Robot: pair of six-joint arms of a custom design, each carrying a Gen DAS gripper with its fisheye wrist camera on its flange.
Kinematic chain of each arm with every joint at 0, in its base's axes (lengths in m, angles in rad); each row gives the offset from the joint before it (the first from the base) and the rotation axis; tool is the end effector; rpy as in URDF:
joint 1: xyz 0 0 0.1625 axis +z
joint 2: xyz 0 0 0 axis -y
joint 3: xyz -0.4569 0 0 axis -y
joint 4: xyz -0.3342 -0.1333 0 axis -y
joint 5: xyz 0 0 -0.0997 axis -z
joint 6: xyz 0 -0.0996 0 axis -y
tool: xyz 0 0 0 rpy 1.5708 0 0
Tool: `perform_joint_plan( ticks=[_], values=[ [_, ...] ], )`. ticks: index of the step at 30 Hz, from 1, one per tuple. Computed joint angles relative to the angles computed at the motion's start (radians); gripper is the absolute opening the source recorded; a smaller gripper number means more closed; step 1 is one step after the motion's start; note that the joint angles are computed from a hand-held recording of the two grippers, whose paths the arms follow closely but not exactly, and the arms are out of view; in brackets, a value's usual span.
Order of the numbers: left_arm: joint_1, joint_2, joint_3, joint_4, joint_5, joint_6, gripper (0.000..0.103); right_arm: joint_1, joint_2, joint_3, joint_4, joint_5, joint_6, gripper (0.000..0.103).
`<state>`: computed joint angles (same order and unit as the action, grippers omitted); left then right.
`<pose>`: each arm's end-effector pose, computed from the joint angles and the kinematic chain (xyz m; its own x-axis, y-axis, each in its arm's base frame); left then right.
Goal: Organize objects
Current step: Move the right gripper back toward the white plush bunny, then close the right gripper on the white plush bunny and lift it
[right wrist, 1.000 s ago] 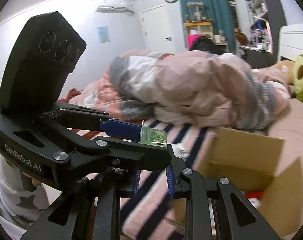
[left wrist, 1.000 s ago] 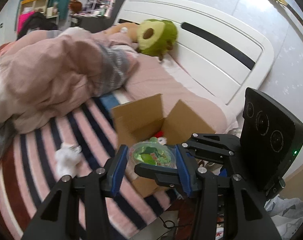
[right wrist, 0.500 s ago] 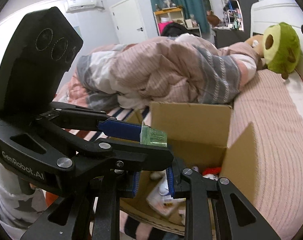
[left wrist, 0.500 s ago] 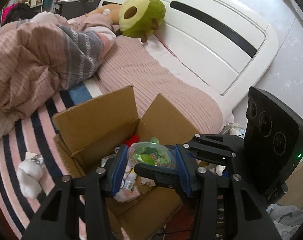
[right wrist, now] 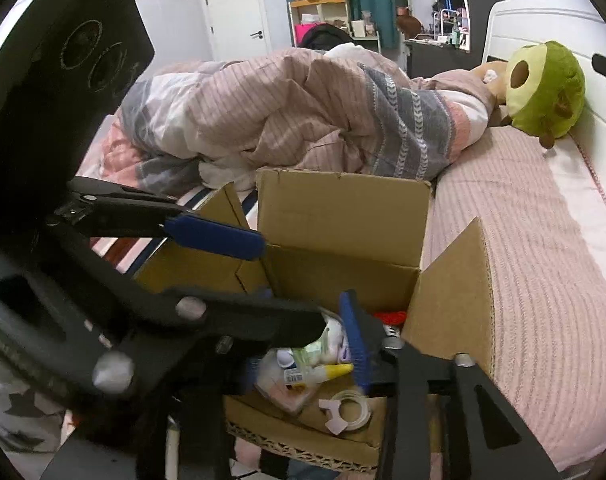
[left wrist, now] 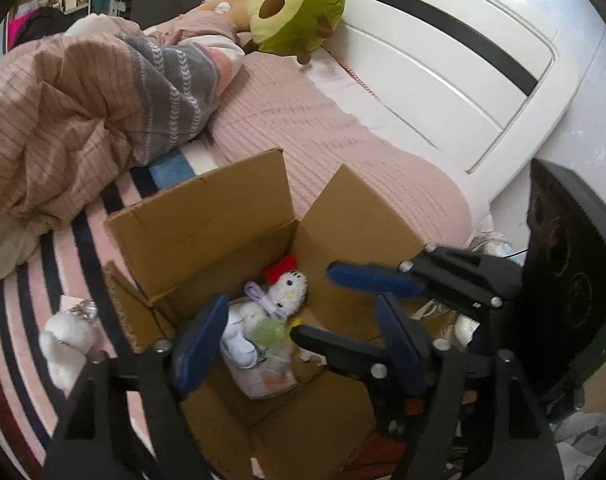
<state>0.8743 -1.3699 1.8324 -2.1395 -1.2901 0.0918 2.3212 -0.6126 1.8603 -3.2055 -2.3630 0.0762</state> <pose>-0.1971 -0.4864 0.3765 -0.6943 0.6613 -0.2840 0.7045 0.7051 -0.0803 0.4539 -0.3953 0.0812 -0.7429 -0.2300 0.6286 -0.5766 0.6969 -0.4265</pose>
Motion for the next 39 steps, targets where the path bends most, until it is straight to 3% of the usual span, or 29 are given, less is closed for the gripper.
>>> perform_joint_plan(
  ticks=[5,9,19,25,31,39],
  values=[
    [-0.008,-0.024,-0.001,0.003,0.031,-0.008,0.083,0.01,0.011,-0.013,0.019,-0.026,-0.004,0.048],
    [-0.011,-0.053,-0.003,0.011,0.038,-0.006,0.083,0.019,0.016,-0.021,0.013,-0.021,-0.002,0.049],
    [0.026,-0.189,-0.014,0.035,0.102,0.008,0.083,0.067,0.093,-0.132,-0.021,0.072,-0.077,0.049],
    [0.099,-0.258,-0.02,0.027,0.128,0.043,0.083,0.083,0.181,-0.27,0.055,0.167,-0.116,0.049],
    [0.207,-0.298,-0.019,0.005,0.172,0.095,0.083,0.077,0.29,-0.418,0.175,0.226,-0.098,0.055],
    [0.345,-0.297,-0.024,-0.025,0.153,0.156,0.083,0.05,0.413,-0.537,0.236,0.244,-0.078,0.08]
  ],
)
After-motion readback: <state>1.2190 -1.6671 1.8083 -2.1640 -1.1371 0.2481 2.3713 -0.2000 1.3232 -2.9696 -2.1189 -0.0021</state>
